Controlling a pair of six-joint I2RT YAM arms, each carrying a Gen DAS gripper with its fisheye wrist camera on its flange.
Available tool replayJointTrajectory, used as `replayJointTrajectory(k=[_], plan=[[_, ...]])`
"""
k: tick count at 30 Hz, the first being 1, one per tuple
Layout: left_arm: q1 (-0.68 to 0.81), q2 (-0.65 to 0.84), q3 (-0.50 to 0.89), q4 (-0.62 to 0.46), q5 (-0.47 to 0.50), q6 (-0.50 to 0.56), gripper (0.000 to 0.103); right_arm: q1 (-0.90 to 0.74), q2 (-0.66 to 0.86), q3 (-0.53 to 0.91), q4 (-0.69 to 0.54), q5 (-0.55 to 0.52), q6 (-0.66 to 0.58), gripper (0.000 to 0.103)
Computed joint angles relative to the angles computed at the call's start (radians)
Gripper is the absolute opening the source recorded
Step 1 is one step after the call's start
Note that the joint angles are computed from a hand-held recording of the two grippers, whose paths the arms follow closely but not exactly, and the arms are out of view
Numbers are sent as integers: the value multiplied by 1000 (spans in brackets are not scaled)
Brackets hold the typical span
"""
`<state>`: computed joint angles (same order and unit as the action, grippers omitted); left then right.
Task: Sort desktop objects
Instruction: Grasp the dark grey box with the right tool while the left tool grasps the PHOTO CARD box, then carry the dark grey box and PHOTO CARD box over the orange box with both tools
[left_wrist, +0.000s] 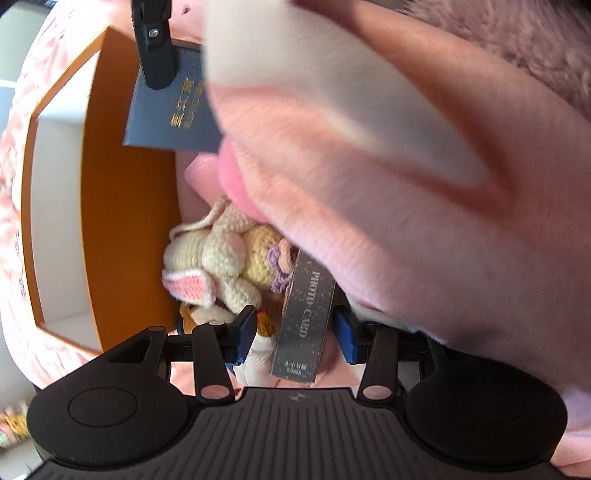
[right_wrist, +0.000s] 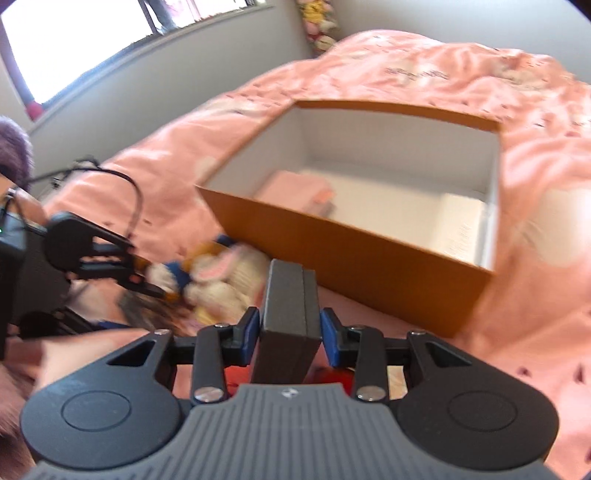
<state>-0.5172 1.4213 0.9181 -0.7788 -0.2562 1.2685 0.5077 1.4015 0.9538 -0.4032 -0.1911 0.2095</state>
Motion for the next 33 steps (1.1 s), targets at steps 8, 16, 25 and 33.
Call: replayJointTrajectory(k=[8, 16, 25, 33], plan=[[25, -12, -12, -4, 13, 40, 29, -70, -2, -57, 15, -106, 22, 38], [139, -20, 55, -60, 75, -88, 29, -97, 68, 2, -76, -162, -54, 40], [158, 18, 264, -250, 172, -516, 27, -94, 153, 177, -268, -107, -227, 44], [315, 56, 370, -310, 374, -736, 26, -84, 162, 238, -336, -83, -258, 42]])
